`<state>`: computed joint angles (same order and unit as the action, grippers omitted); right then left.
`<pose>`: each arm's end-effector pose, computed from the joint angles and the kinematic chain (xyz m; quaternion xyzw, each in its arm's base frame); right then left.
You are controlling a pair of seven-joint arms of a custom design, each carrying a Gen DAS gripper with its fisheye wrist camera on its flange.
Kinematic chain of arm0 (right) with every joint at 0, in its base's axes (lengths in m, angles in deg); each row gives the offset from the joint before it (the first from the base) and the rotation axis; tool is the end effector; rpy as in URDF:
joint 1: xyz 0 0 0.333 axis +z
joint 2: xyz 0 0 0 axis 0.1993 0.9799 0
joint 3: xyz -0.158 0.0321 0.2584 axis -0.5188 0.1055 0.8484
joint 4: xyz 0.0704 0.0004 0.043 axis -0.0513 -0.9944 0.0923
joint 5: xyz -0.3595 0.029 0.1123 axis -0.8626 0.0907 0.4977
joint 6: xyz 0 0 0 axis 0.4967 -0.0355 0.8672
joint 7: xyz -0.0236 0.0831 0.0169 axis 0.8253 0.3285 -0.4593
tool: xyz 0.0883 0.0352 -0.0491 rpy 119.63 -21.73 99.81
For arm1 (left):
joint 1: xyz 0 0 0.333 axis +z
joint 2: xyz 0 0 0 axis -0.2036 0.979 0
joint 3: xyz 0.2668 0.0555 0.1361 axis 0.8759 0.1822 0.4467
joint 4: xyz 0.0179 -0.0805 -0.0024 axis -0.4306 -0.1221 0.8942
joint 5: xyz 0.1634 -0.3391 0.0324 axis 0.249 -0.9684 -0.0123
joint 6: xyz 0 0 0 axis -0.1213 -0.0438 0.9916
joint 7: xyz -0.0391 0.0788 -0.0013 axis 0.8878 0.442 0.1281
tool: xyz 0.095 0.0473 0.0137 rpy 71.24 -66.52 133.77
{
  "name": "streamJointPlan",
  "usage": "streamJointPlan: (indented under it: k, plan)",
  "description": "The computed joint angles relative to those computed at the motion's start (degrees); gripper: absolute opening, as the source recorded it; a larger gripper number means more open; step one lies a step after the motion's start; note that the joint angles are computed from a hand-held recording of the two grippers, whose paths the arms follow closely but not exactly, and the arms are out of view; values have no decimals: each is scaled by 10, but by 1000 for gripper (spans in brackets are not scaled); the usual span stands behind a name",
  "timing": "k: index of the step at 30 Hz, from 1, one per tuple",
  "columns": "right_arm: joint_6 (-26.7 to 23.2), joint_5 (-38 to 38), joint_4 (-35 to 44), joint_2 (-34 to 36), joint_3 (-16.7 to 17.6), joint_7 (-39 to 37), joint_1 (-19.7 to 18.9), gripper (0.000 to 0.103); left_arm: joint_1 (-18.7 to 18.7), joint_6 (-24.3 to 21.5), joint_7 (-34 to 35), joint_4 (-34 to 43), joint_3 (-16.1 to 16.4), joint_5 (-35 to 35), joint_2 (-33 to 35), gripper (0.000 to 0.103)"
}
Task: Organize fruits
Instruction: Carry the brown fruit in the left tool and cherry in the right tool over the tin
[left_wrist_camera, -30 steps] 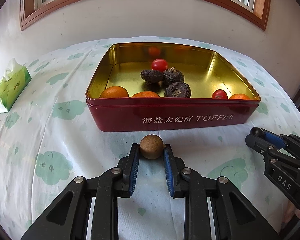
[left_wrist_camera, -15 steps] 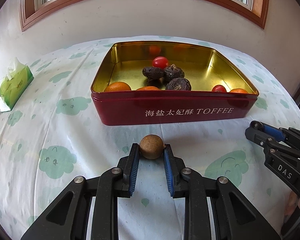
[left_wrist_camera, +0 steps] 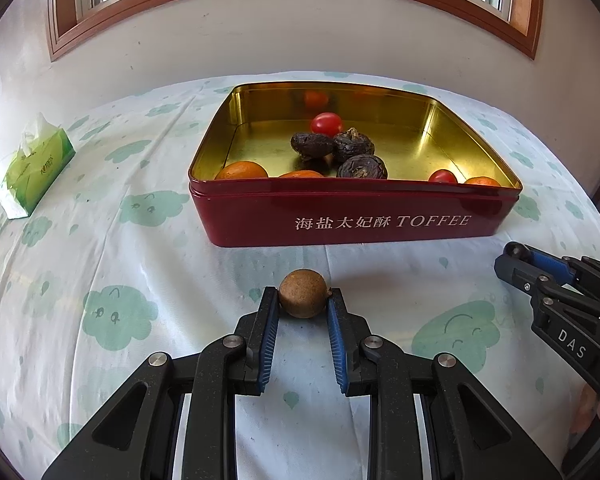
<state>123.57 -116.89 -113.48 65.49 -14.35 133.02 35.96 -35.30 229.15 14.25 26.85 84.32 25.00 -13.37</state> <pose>0.6761 0.2703 0.3856 -0.6040 0.7272 -0.2480 0.2119 0.7155 -0.3492 0.3844 -0.5269 0.7775 -0.2952 0.1751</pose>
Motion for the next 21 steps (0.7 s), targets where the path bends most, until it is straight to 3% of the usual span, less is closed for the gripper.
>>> streamJointPlan:
  k: [13,21]
  plan:
    - [5,6,-28,-29,8,-9,-2,26,4,-14,0,-3,-6,-6,-8,25]
    - [16,-10,-53,-58,7,6,0,26,7,23,4,-52,-7,-6,-49,25]
